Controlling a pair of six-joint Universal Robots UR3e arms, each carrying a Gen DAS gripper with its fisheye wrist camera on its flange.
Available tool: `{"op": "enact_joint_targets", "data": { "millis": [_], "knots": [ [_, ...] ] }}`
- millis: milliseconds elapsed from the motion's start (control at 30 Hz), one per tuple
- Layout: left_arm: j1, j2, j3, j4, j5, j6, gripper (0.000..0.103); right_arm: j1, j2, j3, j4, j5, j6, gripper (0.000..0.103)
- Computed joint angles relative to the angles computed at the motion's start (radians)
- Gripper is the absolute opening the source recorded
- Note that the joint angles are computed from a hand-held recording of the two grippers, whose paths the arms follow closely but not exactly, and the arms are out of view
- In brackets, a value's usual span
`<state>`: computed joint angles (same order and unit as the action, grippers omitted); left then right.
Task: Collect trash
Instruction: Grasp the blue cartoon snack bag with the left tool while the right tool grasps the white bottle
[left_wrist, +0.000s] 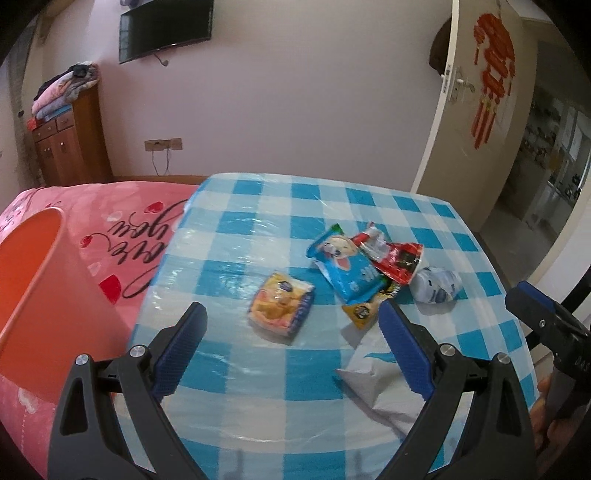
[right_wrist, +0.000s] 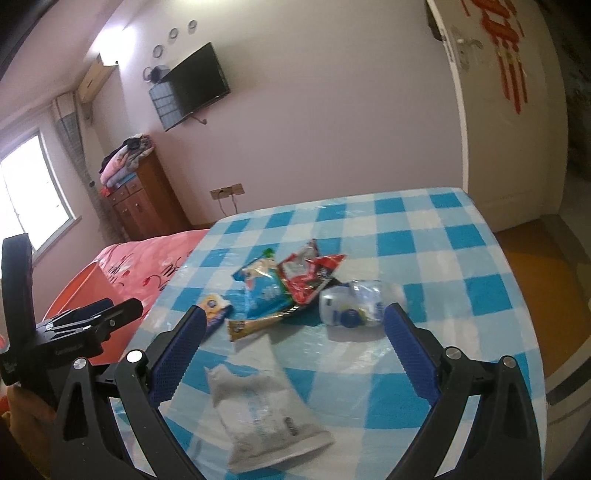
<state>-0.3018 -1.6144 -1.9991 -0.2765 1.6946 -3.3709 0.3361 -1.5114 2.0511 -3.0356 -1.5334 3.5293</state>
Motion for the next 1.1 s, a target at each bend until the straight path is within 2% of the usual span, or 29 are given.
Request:
{"op": "enact_joint_targets", "data": {
  "millis": [233,500,833,1100],
  "knots": [
    [-0.021,-0.158,0.152,-0.046,-0.073,-0.053,0.094,-0.108,-0.016,0.078,0.005,0.074,-0.027,0.095],
    [-0.017,-0.395,0.407,-0.129,-0.160,-0.123,0.094,-0.179,0.086,0.036,0.054,0.127,-0.094,0.095],
    [-0.020,-0.634,0.709,-0.237,-0.141,-0.156,0.092,-0.211,0.240,-0.103,0.090,0.192,-0.138,0.095],
    [0.000,-0.716,0.832,-0.292,-0.145,-0.178,0.086,-0.193,0.317,-0.199,0.124,0.192,-0.164,0.095]
  ]
}}
